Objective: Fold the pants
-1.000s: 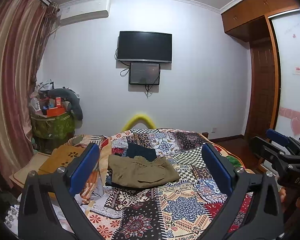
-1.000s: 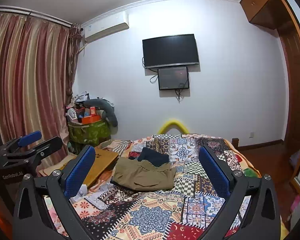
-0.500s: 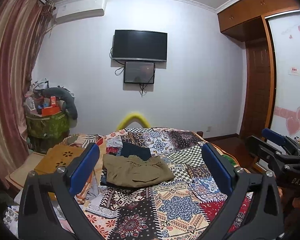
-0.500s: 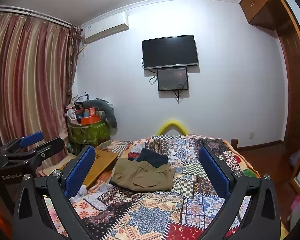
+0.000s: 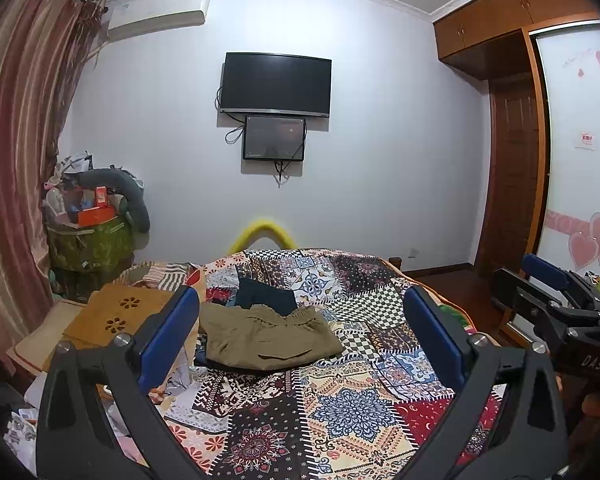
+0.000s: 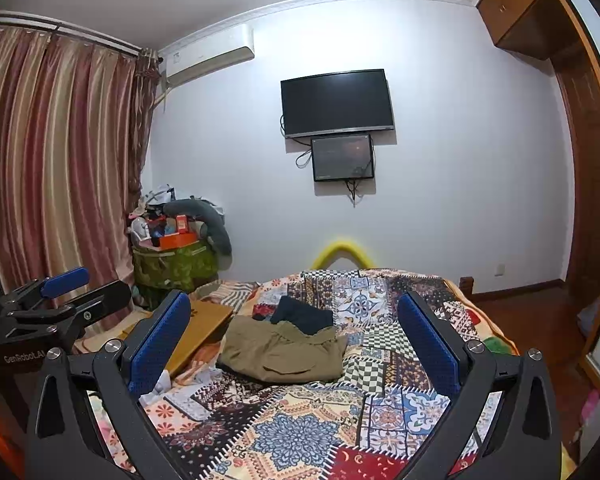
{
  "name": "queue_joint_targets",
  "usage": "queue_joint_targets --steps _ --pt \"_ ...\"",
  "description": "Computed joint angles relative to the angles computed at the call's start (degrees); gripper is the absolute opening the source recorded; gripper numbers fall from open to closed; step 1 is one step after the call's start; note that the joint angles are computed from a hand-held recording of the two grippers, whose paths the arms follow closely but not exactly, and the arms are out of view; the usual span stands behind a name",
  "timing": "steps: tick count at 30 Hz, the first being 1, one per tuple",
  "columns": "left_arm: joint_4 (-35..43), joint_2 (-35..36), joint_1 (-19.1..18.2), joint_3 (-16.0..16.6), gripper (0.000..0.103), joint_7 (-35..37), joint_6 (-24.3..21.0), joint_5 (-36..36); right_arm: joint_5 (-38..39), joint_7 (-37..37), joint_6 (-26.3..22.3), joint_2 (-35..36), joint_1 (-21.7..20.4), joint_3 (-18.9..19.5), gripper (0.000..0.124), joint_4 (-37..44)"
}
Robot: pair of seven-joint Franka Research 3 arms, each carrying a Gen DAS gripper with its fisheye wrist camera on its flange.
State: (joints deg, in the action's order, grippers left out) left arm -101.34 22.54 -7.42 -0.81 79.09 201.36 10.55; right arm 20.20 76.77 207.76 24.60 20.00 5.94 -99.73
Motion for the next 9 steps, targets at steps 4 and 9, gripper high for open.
queue_joint_targets --steps 4,9 --pt "1.2 0.9 0.2 -0.3 0.103 -0.4 -0.9 0.3 0.0 0.2 -0.7 0.5 -0.1 0.0 0.103 0.5" --pt "3.9 2.7 1.2 -1.3 0.103 -1.4 -3.2 2.2 -0.1 0.6 -1.6 1.4 -0.5 0.0 0.103 1.4"
